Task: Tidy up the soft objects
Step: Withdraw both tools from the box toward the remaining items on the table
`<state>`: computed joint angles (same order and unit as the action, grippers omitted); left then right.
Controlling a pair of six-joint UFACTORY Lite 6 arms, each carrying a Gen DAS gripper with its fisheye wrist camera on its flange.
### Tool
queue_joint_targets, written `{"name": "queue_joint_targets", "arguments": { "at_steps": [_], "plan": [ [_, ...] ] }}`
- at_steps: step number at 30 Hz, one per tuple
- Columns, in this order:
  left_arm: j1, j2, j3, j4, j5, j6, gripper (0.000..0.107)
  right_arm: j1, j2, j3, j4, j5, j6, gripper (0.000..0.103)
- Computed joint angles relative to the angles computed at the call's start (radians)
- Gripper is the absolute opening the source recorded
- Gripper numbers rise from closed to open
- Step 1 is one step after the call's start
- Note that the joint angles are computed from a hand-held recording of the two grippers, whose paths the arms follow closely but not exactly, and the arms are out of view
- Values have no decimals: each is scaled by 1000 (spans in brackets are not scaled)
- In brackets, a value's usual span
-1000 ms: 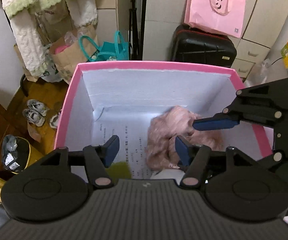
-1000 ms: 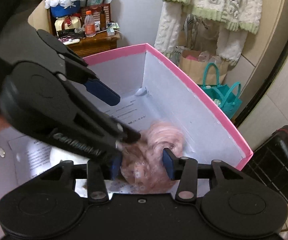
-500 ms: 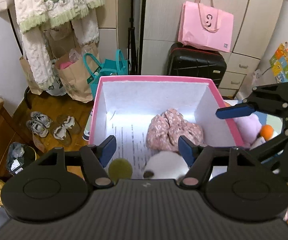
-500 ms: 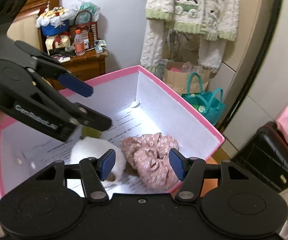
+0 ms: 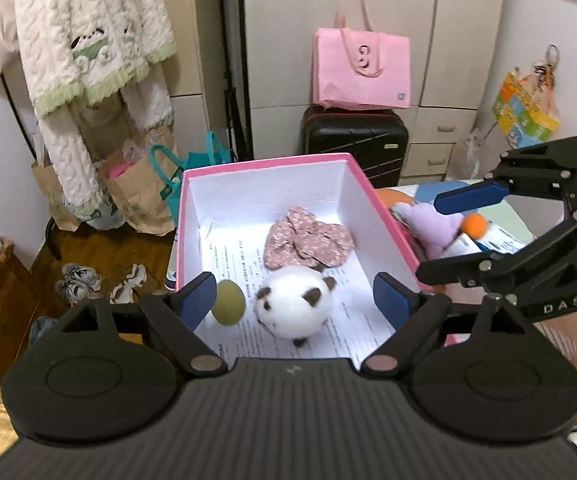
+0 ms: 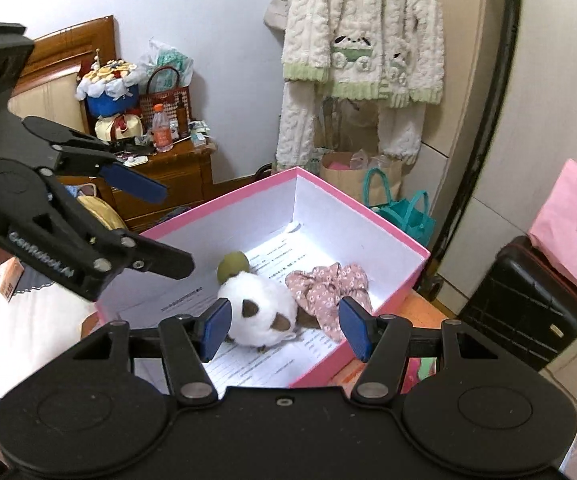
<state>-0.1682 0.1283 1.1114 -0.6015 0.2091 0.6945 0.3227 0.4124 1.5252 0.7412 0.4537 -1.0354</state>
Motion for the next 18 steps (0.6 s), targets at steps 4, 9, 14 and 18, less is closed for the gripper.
{"name": "queue_joint_targets", "arguments": {
  "at_steps": [4,9,14,18],
  "plan": [
    [-18,-96,-82,-63,22,51,88,10,-114,-125,0,-19,-3,65],
    [-79,-217,-189,94,-10,-92,91,23,-264,-270,-16,-43,2,65],
    [-159,-332,-275,313,-12,-306,94,14,-410,-399,-29,-52,2,66],
    [-213,-414,-334,333,13,-327,94,-12,-522,-505,-8,-53,-35,67]
  ]
}}
